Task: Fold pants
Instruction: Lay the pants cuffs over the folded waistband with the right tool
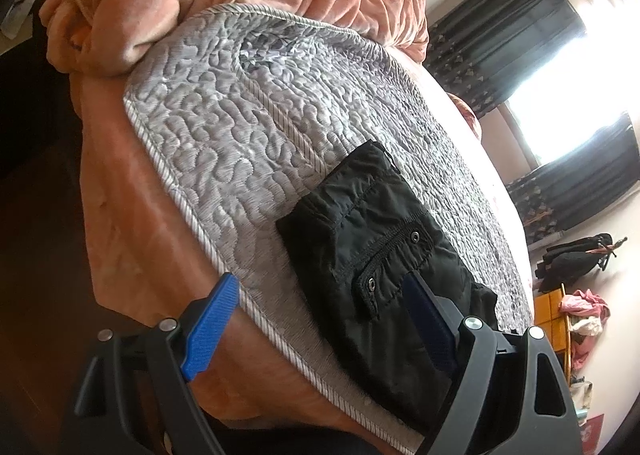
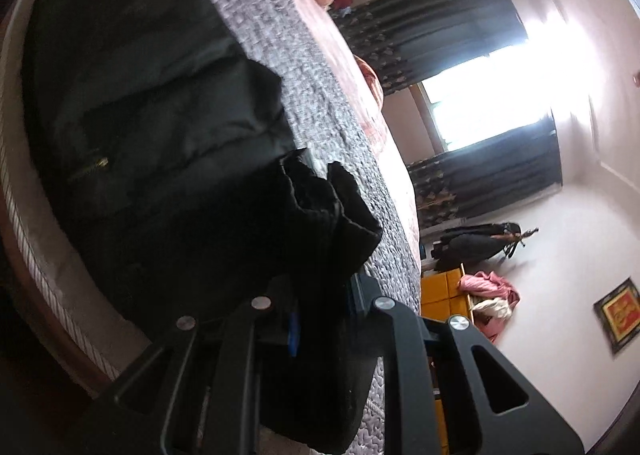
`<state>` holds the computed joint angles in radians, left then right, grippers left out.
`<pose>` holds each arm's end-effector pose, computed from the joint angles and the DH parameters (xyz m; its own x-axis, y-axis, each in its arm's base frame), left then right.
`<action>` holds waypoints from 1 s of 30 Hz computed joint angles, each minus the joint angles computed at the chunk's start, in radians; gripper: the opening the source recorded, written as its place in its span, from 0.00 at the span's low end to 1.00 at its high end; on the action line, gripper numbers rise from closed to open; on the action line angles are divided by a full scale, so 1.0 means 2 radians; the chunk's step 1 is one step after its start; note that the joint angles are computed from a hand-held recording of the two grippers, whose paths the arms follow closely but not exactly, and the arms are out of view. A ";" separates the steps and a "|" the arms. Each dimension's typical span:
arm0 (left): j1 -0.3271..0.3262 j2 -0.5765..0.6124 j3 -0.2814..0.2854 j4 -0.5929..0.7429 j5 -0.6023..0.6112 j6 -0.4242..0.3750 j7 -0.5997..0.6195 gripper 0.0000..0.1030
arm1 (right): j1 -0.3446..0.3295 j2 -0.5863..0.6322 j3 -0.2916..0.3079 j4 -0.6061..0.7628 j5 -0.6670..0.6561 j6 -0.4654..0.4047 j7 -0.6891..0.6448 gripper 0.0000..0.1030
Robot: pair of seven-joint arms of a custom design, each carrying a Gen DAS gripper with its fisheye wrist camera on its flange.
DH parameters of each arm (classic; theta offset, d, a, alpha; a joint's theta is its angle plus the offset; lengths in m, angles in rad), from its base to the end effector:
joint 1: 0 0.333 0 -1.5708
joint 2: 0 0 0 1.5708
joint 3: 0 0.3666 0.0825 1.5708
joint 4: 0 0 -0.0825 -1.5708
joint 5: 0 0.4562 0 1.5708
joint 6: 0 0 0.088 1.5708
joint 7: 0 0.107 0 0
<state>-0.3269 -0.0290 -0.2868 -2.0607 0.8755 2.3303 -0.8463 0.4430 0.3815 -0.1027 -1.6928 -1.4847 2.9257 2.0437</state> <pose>0.5264 -0.3564 0.5013 0.7397 -0.3684 0.5632 -0.1382 -0.9022 -0.4087 0.6945 0.3228 0.4388 0.4700 -0.3501 0.8103 -0.1098 -0.9340 -0.3399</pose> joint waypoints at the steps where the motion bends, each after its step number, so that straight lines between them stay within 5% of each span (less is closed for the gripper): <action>1: 0.000 -0.001 0.000 -0.001 0.000 0.000 -0.001 0.82 | 0.003 0.002 -0.002 0.000 -0.010 -0.002 0.003 0.16; 15: 0.000 -0.005 -0.003 -0.014 -0.003 0.009 -0.014 0.82 | -0.011 0.013 0.019 -0.017 -0.054 0.007 -0.020 0.18; 20: -0.001 -0.002 -0.003 -0.010 -0.006 0.010 -0.006 0.82 | -0.031 0.014 0.034 -0.029 0.084 0.031 -0.149 0.27; 23: -0.002 0.000 -0.002 -0.007 -0.007 0.009 -0.004 0.83 | -0.081 0.005 0.089 -0.043 0.230 0.033 -0.296 0.35; 26: -0.003 0.003 -0.002 -0.004 -0.005 0.011 -0.004 0.84 | -0.160 -0.007 0.184 -0.058 0.398 0.015 -0.457 0.45; 30: -0.006 0.009 -0.001 0.002 -0.005 0.012 0.001 0.84 | -0.205 -0.022 0.237 -0.071 0.506 0.021 -0.548 0.51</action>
